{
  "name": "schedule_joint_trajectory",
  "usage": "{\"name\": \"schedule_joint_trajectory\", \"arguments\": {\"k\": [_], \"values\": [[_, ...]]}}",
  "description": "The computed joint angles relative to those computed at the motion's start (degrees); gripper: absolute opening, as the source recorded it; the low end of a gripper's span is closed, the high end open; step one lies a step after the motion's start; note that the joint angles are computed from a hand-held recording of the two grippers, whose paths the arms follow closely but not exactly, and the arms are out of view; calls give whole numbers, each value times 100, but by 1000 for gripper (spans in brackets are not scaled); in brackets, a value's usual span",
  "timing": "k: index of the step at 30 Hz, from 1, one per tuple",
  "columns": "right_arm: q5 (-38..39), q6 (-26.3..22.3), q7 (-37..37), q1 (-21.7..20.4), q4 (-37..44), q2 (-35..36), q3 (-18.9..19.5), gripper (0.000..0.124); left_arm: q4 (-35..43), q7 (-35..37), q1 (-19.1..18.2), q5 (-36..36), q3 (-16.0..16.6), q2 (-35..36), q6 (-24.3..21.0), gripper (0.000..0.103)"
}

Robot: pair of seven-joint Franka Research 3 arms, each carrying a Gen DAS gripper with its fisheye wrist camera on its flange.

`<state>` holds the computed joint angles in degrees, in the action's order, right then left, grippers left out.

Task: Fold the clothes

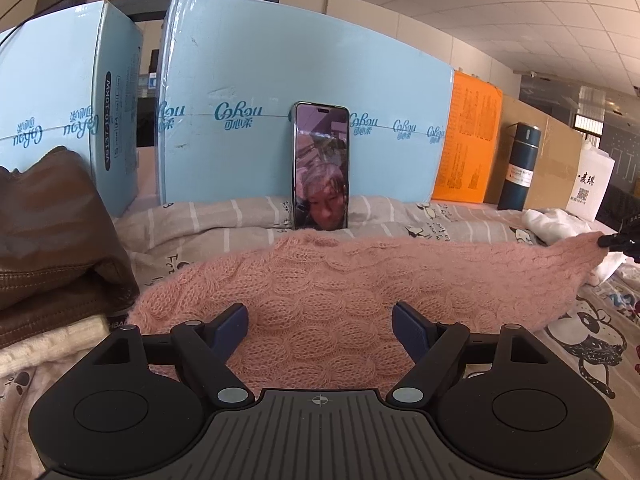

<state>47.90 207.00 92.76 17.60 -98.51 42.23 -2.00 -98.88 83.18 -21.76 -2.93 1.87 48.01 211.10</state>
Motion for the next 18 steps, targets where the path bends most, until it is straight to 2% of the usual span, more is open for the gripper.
{"name": "schedule_joint_trajectory", "arguments": {"k": [1, 2, 3, 4, 8, 10, 12, 14, 15, 17, 18], "values": [[-203, -57, 184, -129, 23, 94, 85, 6, 1, 3, -9, -21, 8, 0, -1, 81], [-4, -185, 77, -59, 115, 163, -7, 7, -3, 10, -24, -48, 20, -1, 8, 81], [443, -378, -135, 179, 222, 234, -268, 10, -16, 23, -46, -82, 37, -4, 34, 81], [488, -345, -33, 252, 145, 205, -328, 14, -25, 35, -60, -111, 46, -6, 54, 81], [35, 185, 514, -154, -394, -55, 251, 52, -47, 70, -84, -206, 52, -18, 98, 81], [-438, 311, 917, -456, -714, -238, 605, 57, -82, 46, -33, -168, -6, -31, 190, 82], [-1550, 310, 1694, -1174, -1042, -355, 1251, 60, -111, 26, 10, -138, -54, -41, 278, 83], [-2664, 162, 2510, -2024, -1129, -265, 1993, 61, -130, 37, 0, -204, -53, -43, 352, 89], [-3060, 74, 2839, -2229, -1058, -165, 2155, 61, -134, 47, -12, -254, -49, -45, 370, 90], [-3046, -125, 2966, -2157, -763, 10, 2111, 64, -142, 32, 20, -271, -80, -53, 380, 90], [-3029, -63, 3047, -2049, -586, 137, 2013, 65, -143, 25, 32, -272, -93, -54, 372, 90]]}}
